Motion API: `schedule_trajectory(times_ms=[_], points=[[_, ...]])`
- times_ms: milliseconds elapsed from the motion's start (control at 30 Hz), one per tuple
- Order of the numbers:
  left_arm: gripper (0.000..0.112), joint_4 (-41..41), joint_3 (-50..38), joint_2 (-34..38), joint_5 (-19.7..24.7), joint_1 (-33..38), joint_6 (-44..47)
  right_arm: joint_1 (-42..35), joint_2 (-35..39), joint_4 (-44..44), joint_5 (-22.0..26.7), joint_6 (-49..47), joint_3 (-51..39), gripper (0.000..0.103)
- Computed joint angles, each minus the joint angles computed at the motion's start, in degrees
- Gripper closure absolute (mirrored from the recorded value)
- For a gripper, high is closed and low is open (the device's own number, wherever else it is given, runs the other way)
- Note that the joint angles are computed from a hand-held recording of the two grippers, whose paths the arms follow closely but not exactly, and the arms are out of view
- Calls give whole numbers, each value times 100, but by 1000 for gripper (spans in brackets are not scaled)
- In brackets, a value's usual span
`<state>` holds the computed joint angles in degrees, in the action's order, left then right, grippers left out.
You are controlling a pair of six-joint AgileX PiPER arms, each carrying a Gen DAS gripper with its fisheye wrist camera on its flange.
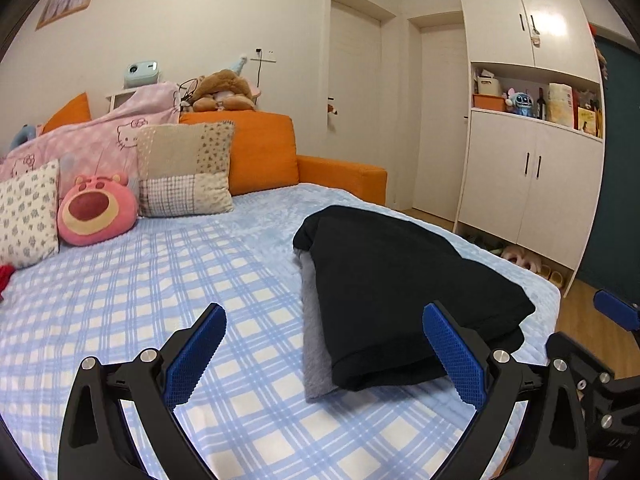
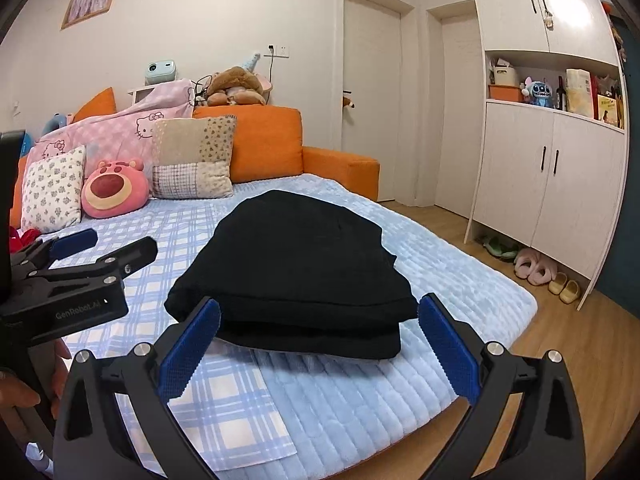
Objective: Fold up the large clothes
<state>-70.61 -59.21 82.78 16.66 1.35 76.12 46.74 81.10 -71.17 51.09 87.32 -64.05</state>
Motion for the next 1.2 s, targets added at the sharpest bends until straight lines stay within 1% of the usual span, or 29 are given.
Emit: schedule_trajectory(times_ms=[100, 167, 400, 533, 600, 800, 900, 1000, 1133, 1200], points=[[13, -137, 112, 13, -297, -108, 198, 14, -9, -111, -10, 162, 128, 5], [13, -393, 193, -14, -448, -160, 496, 1, -24, -112, -65, 227, 207, 5], [13, -889, 310, -93, -228, -101, 952, 12, -68, -370, -50, 577, 353, 5], [13, -1084, 379, -171, -328, -192, 1207, 43, -139, -526, -7, 795, 461, 5], [13, -1203, 418, -216, -450, -270, 1342, 40, -158, -587, -3, 886, 494, 5], [13, -1164, 427, -287, -553, -493, 1233, 13, -295, -772, -15, 1064, 651, 5], [13, -1227, 459, -326, -754, -697, 1305, -52, -416, -842, -157, 1131, 761, 5], [13, -1140, 473, -360, -888, -837, 1154, -94, -535, -913, -230, 1149, 871, 5], [13, -1402, 549, -426, -1055, -1003, 1409, -190, -639, -893, -343, 1060, 967, 5], [13, -1159, 568, -443, -1130, -1090, 1189, -232, -693, -888, -428, 1059, 1014, 5]])
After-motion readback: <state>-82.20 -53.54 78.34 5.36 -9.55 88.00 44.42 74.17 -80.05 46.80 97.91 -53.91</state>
